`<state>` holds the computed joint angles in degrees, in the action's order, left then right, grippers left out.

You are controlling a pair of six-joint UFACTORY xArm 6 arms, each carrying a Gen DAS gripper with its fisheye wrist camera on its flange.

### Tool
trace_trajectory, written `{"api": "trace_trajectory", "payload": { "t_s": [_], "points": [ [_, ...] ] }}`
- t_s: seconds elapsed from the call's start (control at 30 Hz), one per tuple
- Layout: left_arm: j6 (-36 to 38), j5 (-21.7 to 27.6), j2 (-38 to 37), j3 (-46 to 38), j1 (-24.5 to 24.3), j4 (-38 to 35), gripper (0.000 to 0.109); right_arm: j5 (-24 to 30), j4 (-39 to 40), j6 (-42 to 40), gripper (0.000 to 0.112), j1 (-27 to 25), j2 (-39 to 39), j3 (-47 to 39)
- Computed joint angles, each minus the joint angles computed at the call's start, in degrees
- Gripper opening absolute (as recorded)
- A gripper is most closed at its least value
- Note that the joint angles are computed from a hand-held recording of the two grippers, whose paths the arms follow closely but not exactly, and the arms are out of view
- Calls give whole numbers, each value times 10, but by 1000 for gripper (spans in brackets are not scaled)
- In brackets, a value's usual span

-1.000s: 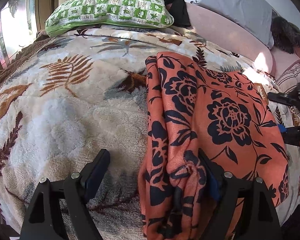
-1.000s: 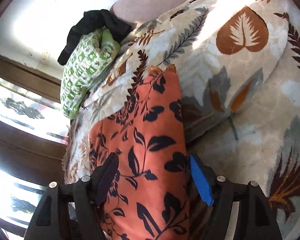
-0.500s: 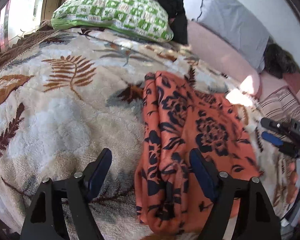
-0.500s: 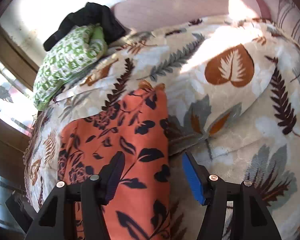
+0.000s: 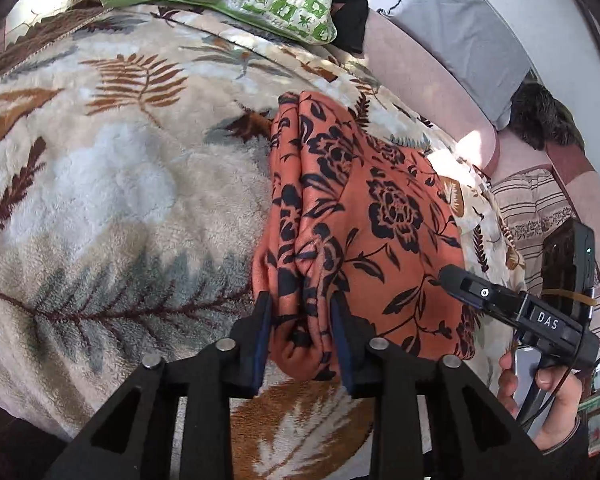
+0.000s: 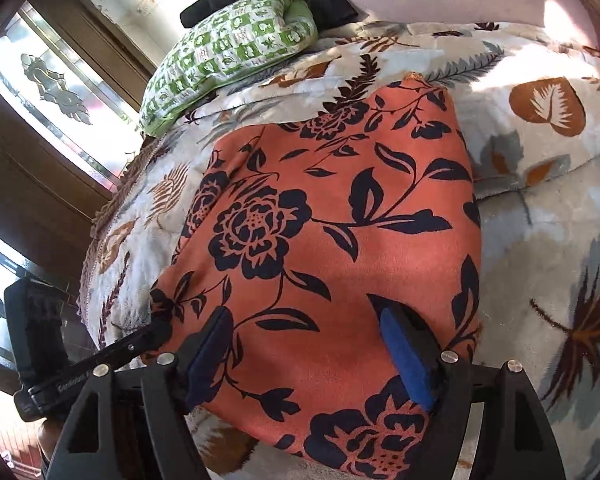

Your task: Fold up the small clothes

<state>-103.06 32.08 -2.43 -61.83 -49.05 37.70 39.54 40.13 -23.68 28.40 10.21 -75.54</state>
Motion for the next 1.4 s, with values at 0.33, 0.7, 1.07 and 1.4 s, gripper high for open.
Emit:
{"api": "trace_trajectory", "payload": {
  "t_s": [0.33,0.7,1.07,1.4],
  "points": [
    [246,-20,112,-138,118,-150,39,26,68,-39,81,-16,-10,9],
    [260,61,142,-172,110,-135,28,32,96,-62,82,-21,-11,12],
    [194,236,122,-221,7,-4,75,49,25,22,82,-14,-5,-17],
    [180,250,113,-214,-6,7,75,36,5,39,82,-7,-8,-11]
  ]
}}
